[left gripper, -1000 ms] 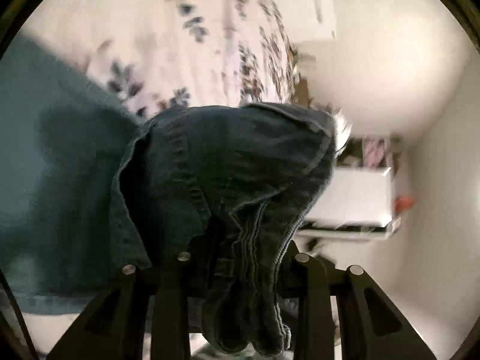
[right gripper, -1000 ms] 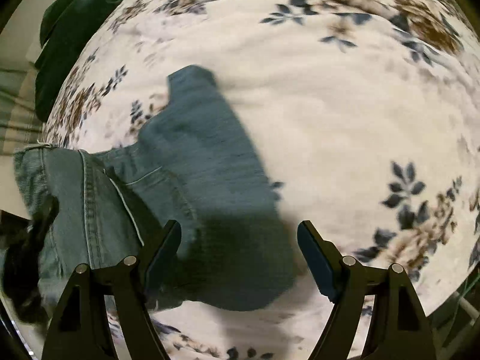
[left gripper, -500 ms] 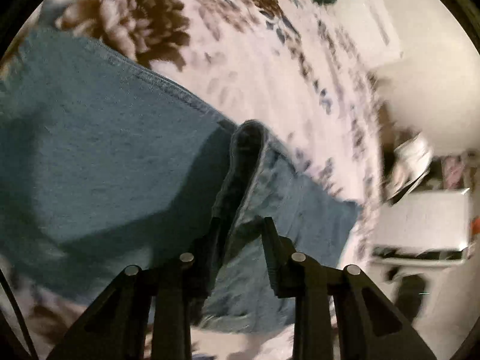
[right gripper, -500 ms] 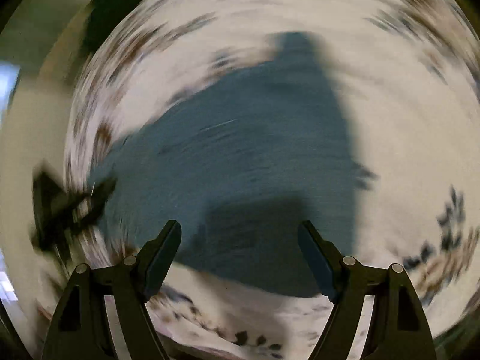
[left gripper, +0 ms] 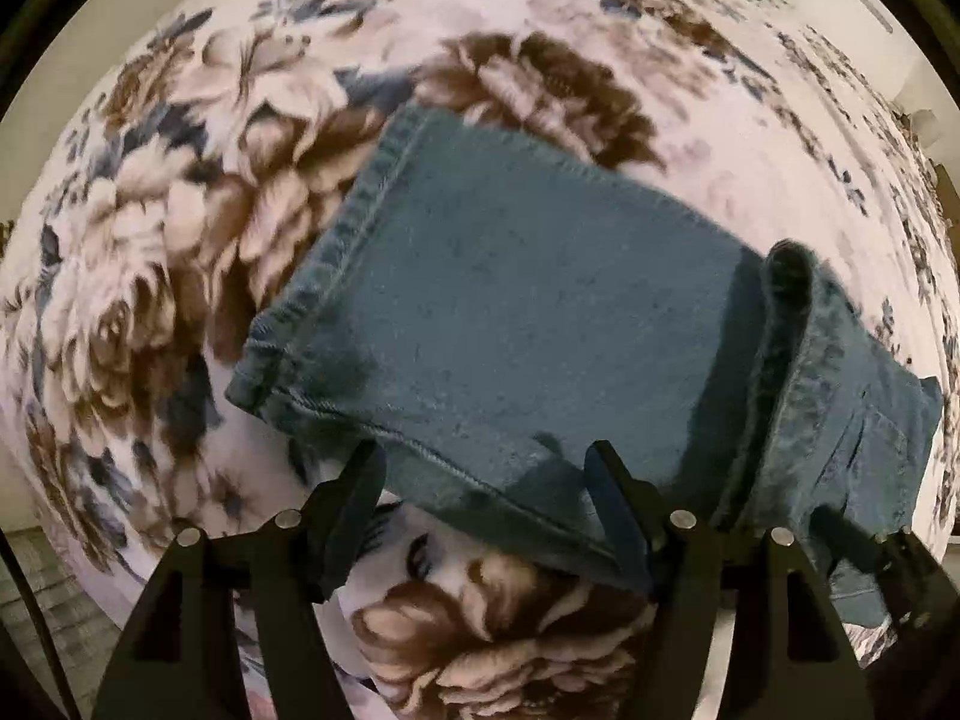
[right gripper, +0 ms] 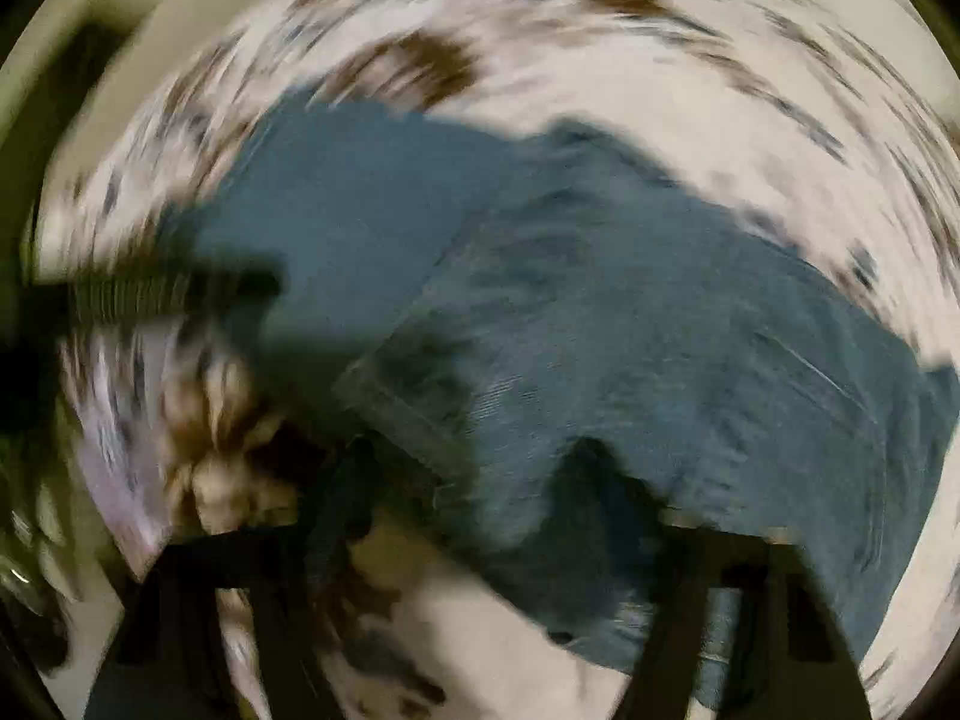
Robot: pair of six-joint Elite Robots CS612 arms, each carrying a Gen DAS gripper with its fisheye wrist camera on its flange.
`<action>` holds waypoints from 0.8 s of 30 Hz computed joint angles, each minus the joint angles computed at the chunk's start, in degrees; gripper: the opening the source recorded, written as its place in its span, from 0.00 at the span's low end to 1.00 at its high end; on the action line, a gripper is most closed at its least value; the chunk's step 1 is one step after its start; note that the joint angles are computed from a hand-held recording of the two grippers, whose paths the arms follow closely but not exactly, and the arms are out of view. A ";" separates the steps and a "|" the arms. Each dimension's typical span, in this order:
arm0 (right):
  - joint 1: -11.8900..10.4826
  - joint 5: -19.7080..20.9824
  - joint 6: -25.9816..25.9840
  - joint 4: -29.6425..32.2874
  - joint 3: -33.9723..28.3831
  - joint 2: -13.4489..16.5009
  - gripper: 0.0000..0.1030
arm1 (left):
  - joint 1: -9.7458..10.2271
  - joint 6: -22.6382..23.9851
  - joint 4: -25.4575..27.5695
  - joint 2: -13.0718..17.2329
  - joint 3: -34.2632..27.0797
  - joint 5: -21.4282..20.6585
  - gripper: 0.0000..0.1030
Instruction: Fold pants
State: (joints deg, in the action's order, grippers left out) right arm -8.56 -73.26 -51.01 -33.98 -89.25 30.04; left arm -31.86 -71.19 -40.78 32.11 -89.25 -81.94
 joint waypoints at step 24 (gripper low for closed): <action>-0.37 1.88 -3.30 -5.73 -3.60 2.58 0.60 | -0.87 -2.95 -1.69 3.32 -4.83 -3.24 0.65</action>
State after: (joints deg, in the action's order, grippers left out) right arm -8.93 -71.38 -54.31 -39.70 -92.85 32.62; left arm -32.74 -74.14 -42.47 35.43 -94.09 -85.18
